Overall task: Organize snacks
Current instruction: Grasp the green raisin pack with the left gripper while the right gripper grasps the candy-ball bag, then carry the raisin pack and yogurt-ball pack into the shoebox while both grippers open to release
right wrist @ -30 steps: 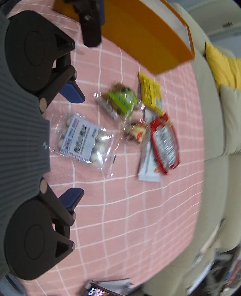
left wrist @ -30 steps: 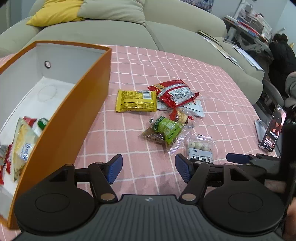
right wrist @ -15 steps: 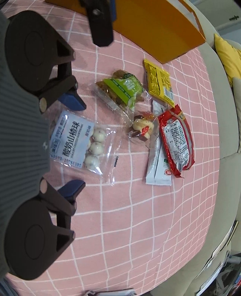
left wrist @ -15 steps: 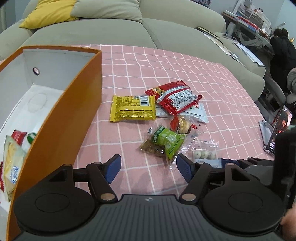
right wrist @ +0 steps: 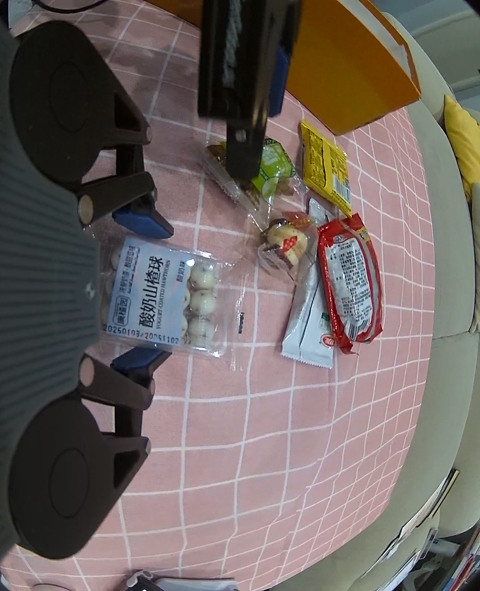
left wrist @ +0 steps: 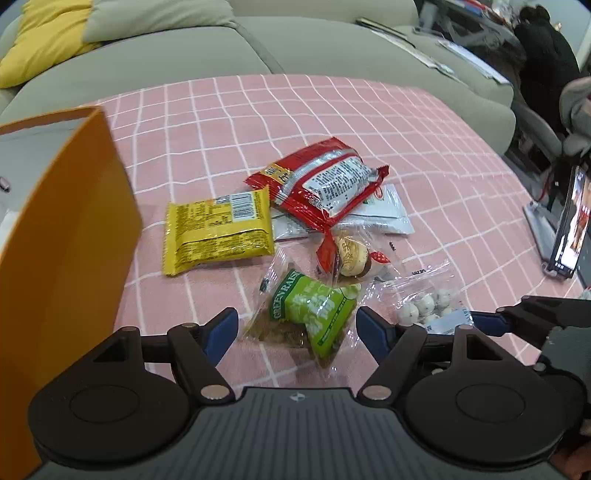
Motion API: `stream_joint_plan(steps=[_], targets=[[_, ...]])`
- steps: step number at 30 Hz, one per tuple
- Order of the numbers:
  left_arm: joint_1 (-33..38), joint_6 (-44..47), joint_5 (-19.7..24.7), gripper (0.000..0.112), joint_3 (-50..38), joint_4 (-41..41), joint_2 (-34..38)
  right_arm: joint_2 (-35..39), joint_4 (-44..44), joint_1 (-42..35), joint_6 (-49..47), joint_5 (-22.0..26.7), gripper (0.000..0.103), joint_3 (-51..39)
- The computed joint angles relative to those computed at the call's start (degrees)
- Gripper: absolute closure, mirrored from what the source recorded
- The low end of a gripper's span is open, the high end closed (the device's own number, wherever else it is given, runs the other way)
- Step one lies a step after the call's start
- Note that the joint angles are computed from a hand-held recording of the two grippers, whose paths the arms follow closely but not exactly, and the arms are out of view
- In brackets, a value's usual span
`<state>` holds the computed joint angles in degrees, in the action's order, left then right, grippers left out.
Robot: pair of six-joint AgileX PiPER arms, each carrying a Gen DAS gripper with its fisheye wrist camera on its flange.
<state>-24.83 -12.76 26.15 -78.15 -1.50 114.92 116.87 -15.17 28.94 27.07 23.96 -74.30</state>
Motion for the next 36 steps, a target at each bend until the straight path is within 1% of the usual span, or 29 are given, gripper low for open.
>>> stream_joint_plan(steps=[4,6,9,10,11,12,15,19,22,27,30,34,36], targets=[[0.56,4.79,1.81,0.027,-2.68,-3.52,2.28,0.04,-1.03,0.17,0.43,-0.45,0.042,0.22],[0.67,5.47,2.17,0.028,-3.41,-4.35,2.91,0.0,-1.24,0.14,0.47,-0.75,0.042,0.41],[0.78,7.21,2.54,0.037,-4.07,-6.64,3.62,0.09,-2.17,0.28,0.94,-0.92,0.042,0.48],[0.66,7.33,2.5,0.041,-4.12,-6.96,3.75,0.14,-2.72,0.4,1.31,-0.92,0.042,0.47],[0.65,8.01,2.51,0.049,-4.14,-7.8,3.89,0.19,-3.21,0.51,1.64,-0.89,0.042,0.45],[0.69,8.63,2.94,0.051,-4.52,-8.74,4.23,0.14,-3.52,0.57,1.87,-0.94,0.042,0.58],[-0.01,5.91,2.45,0.054,-4.33,-6.65,4.19,-0.01,-3.76,0.6,2.17,-1.13,0.042,0.84],[-0.35,3.77,2.77,0.062,-4.12,-5.0,3.83,-0.08,-3.92,0.63,2.22,-1.25,0.043,0.99],[-0.47,1.64,2.98,0.064,-3.19,-3.7,3.09,-0.31,-2.97,0.56,1.15,-1.29,0.044,1.21],[-0.79,-1.82,2.07,0.065,1.12,-2.13,0.23,-0.85,-2.42,1.16,0.39,-1.31,0.044,1.95],[-1.79,-4.19,-2.09,0.065,6.99,0.65,-3.22,-1.46,-2.24,1.68,0.31,-1.28,0.045,2.8],[-2.25,-6.33,-3.94,0.065,12.9,0.44,-7.23,-2.58,-1.1,2.34,-0.47,-1.22,0.045,4.23],[-2.96,-8.73,-4.99,0.065,15.57,2.59,-9.14,-3.18,0.09,2.51,-1.09,-1.19,0.045,4.92]])
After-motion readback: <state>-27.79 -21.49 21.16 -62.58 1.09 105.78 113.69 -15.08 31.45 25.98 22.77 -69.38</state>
